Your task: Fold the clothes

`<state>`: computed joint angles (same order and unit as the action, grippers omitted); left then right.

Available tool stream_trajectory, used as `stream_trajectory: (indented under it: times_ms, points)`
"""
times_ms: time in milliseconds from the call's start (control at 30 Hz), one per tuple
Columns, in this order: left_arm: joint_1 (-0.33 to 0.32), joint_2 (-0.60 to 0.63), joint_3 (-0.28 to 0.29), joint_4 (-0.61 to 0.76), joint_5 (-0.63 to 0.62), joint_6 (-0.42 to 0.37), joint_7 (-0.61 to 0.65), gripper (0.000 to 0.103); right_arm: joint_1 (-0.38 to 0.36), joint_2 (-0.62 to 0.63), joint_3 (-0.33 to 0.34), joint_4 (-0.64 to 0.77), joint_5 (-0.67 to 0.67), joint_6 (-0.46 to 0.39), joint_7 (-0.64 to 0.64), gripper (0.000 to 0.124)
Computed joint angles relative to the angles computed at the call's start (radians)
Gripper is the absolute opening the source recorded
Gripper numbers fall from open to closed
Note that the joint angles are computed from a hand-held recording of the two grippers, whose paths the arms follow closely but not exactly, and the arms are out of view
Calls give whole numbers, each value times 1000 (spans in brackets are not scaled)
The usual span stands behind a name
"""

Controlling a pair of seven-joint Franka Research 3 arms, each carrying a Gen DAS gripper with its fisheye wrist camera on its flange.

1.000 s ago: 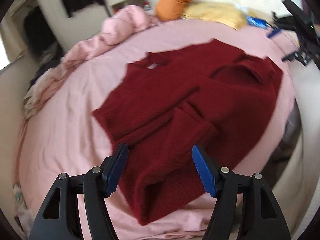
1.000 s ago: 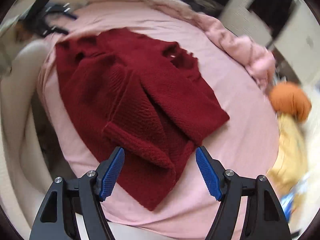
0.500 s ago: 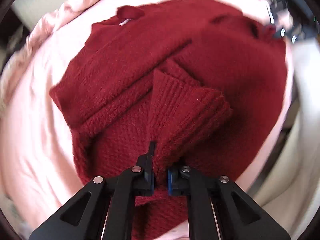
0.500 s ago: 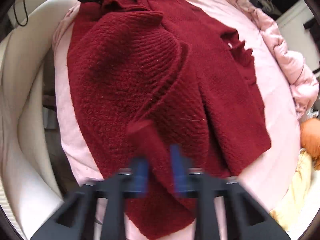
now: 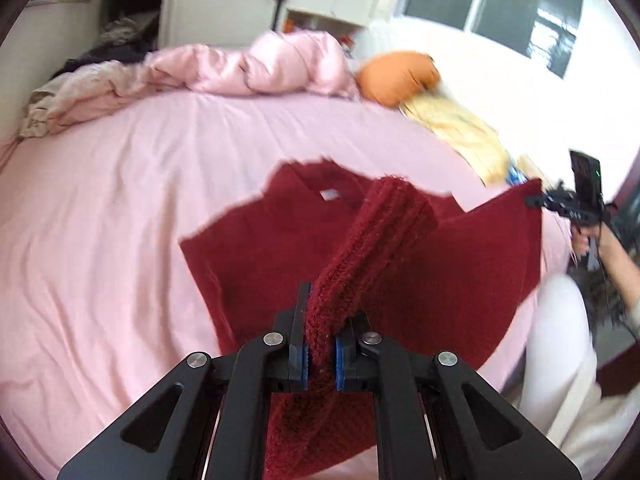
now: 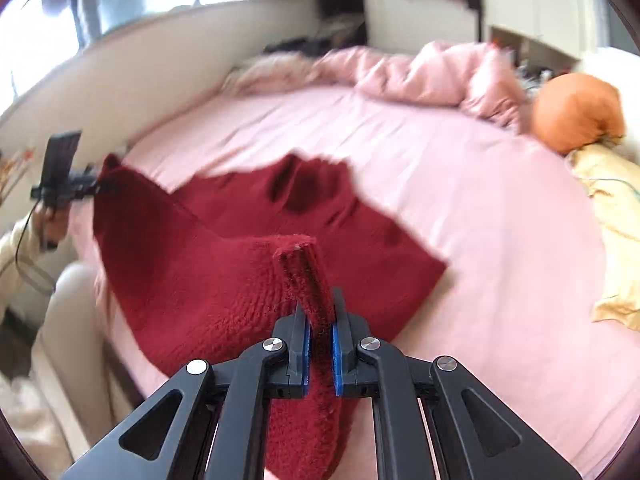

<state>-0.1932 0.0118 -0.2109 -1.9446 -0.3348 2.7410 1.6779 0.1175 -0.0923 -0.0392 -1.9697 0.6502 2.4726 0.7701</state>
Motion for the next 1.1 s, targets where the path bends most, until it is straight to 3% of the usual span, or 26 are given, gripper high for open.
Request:
stream_trajectory:
  times_ms: [100, 300, 367, 500, 600, 667, 767, 900, 1000, 1033, 1100]
  points:
    - [14, 100, 15, 116, 97, 5, -164, 9, -6, 46, 13, 48, -59, 115, 117, 8]
    - [0, 359, 55, 429, 350, -154, -454, 9, 12, 228, 18, 196, -363, 191, 499, 8]
    - [-13, 431, 66, 525, 433, -215, -500, 9, 29, 299, 9, 264, -446, 184, 582, 8]
    - [-16, 499, 81, 591, 509, -241, -607, 9, 42, 423, -7, 407, -515, 165, 671, 8]
    - [-29, 583, 93, 680, 556, -355, -665, 9, 48, 529, -26, 513, -545, 131, 744, 8]
    - [-37, 635, 95, 728, 581, -421, -669, 11, 54, 600, -39, 580, -563, 65, 799, 8]
    - [-46, 617, 110, 650, 640, -335, -713, 16, 83, 673, -69, 627, -643, -10, 851, 9]
    - [8, 572, 83, 520, 608, -165, -755, 22, 111, 661, -100, 573, -719, 62, 923, 16]
    - [102, 534, -3, 434, 480, -67, -681, 27, 120, 667, -130, 580, -770, 54, 987, 60]
    - [163, 523, -65, 405, 388, -37, -622, 29, 103, 657, -124, 566, -759, 67, 999, 74]
    - [280, 486, -171, 327, 182, 31, -546, 32, 69, 619, -112, 507, -729, 111, 1010, 75]
